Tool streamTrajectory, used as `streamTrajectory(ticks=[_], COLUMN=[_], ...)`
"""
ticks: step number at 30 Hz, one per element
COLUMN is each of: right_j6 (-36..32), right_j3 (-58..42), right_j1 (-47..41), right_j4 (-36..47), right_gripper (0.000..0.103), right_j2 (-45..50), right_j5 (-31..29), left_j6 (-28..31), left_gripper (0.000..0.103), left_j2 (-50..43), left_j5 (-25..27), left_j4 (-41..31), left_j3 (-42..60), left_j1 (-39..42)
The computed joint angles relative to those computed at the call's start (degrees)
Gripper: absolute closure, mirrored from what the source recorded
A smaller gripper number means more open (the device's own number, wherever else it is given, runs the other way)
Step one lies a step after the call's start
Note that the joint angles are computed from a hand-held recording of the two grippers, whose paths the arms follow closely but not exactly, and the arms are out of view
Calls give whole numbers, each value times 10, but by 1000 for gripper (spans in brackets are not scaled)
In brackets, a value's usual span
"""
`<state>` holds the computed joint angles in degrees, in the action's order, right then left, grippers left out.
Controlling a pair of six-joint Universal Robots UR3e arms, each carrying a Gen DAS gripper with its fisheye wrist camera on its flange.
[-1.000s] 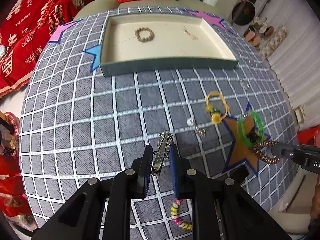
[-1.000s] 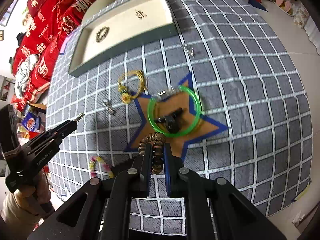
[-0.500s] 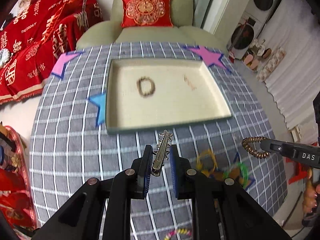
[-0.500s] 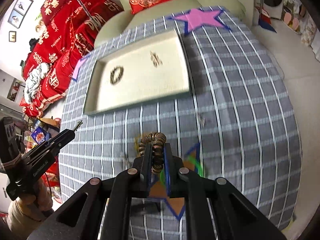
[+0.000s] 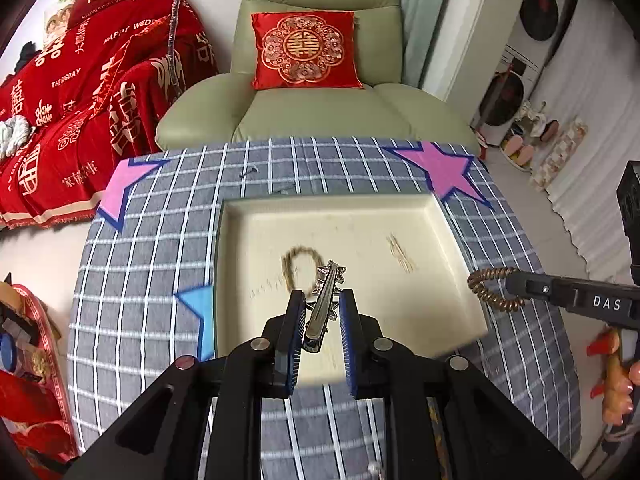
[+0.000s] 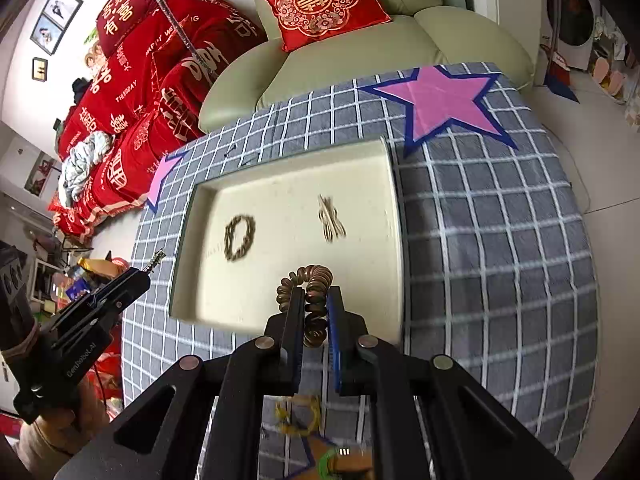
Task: Organize jewelry
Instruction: 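Carry both items into the tray and open both tools to release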
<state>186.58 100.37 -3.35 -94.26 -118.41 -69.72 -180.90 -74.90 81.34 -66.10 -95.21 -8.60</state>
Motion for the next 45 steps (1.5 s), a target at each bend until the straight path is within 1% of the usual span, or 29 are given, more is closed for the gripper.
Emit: streamTrajectory(ticks=[4, 10, 20, 24, 27, 36, 37, 38, 39, 41, 42, 45], right_j6=[4, 13, 9, 7, 2, -6, -5, -4, -2, -4, -5, -1], right_j3=[-7, -22, -27, -18, -7, -5, -3, -6, -8, -8, -12, -10], right_j1=[13, 28, 25, 23, 26, 27, 27, 28, 29, 26, 26, 19], right_j4=[-56, -137, -232, -257, -270, -259, -262, -260, -256, -255, -250, -243], right_gripper=[91, 92, 92, 92, 92, 90, 89, 83, 69, 64, 63, 63], right_j2=[61, 148, 252, 281, 292, 315, 315, 316, 317, 316, 317, 312], right_j5=[-4, -11, -17, -22, -30, -33, -34, -38, -43, -38, -38, -27], left_j6=[-12, -41, -71, -84, -80, -77, -75, -73, -72, -72, -74, -74], left_gripper=[77, 77, 77, 77, 77, 77, 77, 77, 77, 77, 77, 77], left_j2=[-71, -164, -277, -299, -311, -332, -338, -342, -345, -347, -346, -344], left_j5=[30, 69, 100, 108, 123, 160, 168, 174, 180, 178, 170, 167], left_j4=[45, 80, 117, 124, 123, 115, 112, 107, 102, 95, 94, 89], left_j3=[32, 73, 116, 113, 113, 121, 129, 135, 141, 148, 148, 149], left_j1=[-19, -36, -47, -49, -59, -79, -84, -88, -91, -92, -90, -90])
